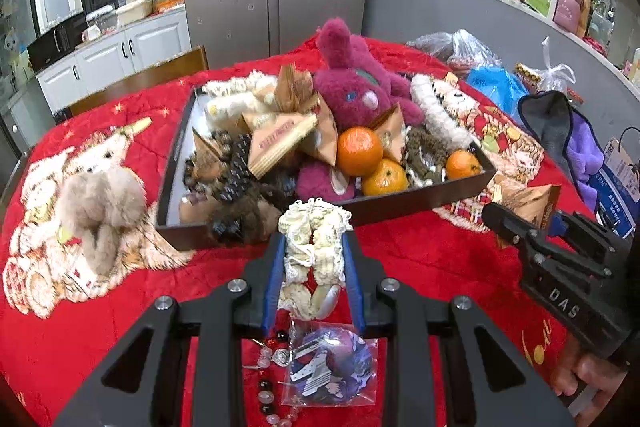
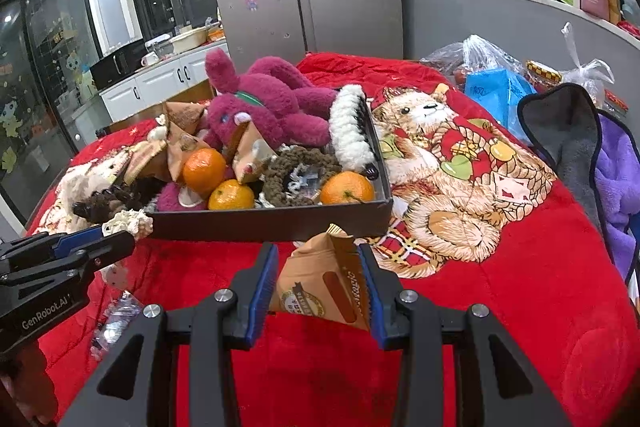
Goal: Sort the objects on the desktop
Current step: 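Carry the packet and scrunchie over the black tray with both grippers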
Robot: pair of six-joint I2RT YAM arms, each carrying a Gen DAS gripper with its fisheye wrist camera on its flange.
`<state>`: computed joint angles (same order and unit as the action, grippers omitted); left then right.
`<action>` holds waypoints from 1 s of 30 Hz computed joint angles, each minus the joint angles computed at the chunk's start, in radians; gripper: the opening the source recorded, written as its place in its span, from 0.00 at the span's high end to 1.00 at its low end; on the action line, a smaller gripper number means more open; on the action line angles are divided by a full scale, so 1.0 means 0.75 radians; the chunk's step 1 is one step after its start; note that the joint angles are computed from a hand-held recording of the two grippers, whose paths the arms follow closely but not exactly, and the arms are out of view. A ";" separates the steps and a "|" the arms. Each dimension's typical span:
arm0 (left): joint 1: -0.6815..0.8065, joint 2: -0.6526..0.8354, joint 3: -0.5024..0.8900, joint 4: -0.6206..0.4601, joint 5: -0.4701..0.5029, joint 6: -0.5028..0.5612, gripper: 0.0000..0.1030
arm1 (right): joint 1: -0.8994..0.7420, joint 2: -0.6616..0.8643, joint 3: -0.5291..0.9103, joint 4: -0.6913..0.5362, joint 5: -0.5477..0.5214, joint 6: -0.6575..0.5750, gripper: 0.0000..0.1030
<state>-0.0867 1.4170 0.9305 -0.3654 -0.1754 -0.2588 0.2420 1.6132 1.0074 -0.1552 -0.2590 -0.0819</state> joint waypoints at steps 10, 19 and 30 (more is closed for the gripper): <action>0.028 -0.087 0.134 -0.101 0.033 0.028 0.72 | 0.060 -0.076 0.147 -0.110 -0.008 0.078 0.60; 0.131 0.200 0.569 -0.202 0.115 -0.016 0.72 | 0.165 0.095 0.606 -0.327 0.183 0.138 0.60; 0.185 0.343 0.617 -0.018 0.057 0.093 0.72 | 0.165 0.376 0.920 -0.427 0.134 0.146 0.60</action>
<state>0.0519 1.6741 1.3932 -0.3792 -0.1326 -0.1892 0.3657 1.8955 1.6977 -0.4753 -0.1586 0.0274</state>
